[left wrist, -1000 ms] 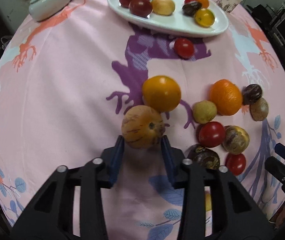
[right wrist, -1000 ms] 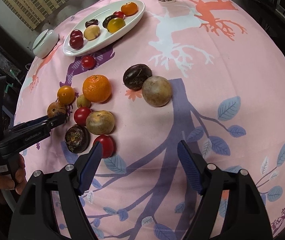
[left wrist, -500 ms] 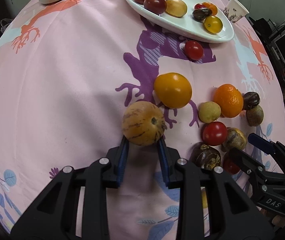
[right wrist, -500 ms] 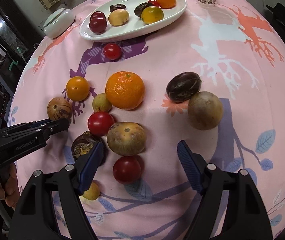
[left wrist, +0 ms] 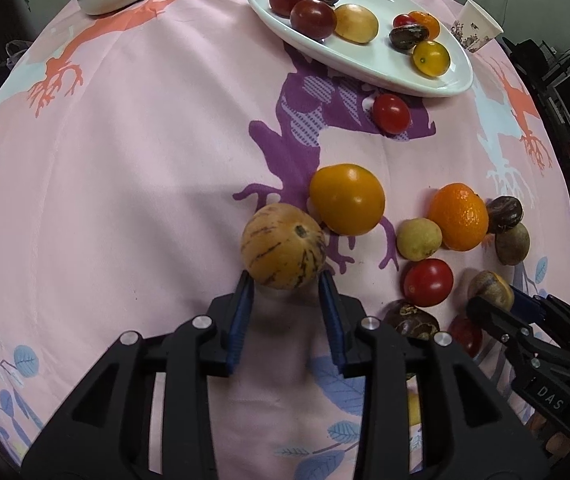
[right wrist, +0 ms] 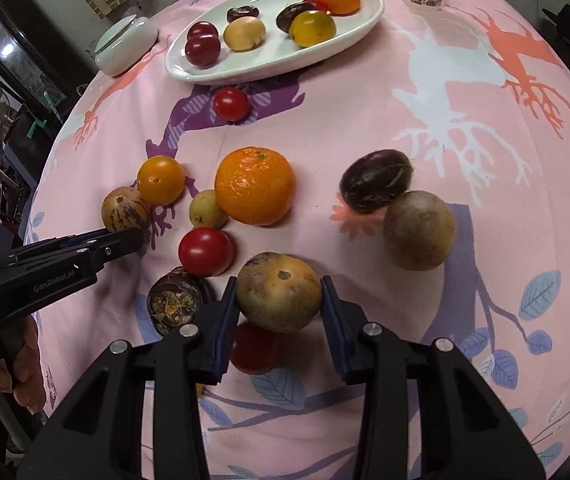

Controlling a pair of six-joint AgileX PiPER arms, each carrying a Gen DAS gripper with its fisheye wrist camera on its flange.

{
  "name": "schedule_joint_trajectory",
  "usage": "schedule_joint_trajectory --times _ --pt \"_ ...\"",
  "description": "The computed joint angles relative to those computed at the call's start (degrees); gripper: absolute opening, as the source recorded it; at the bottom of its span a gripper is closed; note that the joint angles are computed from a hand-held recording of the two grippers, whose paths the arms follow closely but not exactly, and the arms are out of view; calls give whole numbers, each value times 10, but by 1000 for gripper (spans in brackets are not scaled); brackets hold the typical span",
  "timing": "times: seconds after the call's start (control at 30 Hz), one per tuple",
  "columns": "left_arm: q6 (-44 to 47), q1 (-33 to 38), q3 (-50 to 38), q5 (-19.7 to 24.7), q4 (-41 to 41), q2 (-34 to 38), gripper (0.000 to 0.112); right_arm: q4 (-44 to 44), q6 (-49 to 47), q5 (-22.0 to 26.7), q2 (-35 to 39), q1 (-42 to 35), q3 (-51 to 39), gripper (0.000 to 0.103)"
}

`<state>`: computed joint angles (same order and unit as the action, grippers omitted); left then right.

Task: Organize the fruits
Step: 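Grasp a striped melon-pear with the left tool while the right tool grasps a brown round fruit, then carry the melon-pear to the plate with the left tool while the right tool carries the brown fruit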

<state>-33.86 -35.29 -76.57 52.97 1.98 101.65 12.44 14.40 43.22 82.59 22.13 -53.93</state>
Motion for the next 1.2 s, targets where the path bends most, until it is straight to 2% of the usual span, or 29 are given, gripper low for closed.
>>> schedule_joint_trajectory --times 0.1,0.33,0.6,0.77,1.0,1.2 --pt "-5 0 -14 4 15 13 41 8 -7 8 -14 -11 9 40" --pt "2 -3 -33 10 36 28 39 5 -1 12 -31 -10 18 40" --pt "15 11 7 9 -4 -38 39 -3 0 24 -49 -11 -9 40" --pt "25 15 -16 22 -20 -66 39 11 -16 32 -49 -21 -42 40" --pt "50 17 -125 52 -19 -46 39 53 -63 49 -28 -54 -130 40" --pt "73 29 -284 89 -26 41 40 77 -71 48 41 -83 -239 40"
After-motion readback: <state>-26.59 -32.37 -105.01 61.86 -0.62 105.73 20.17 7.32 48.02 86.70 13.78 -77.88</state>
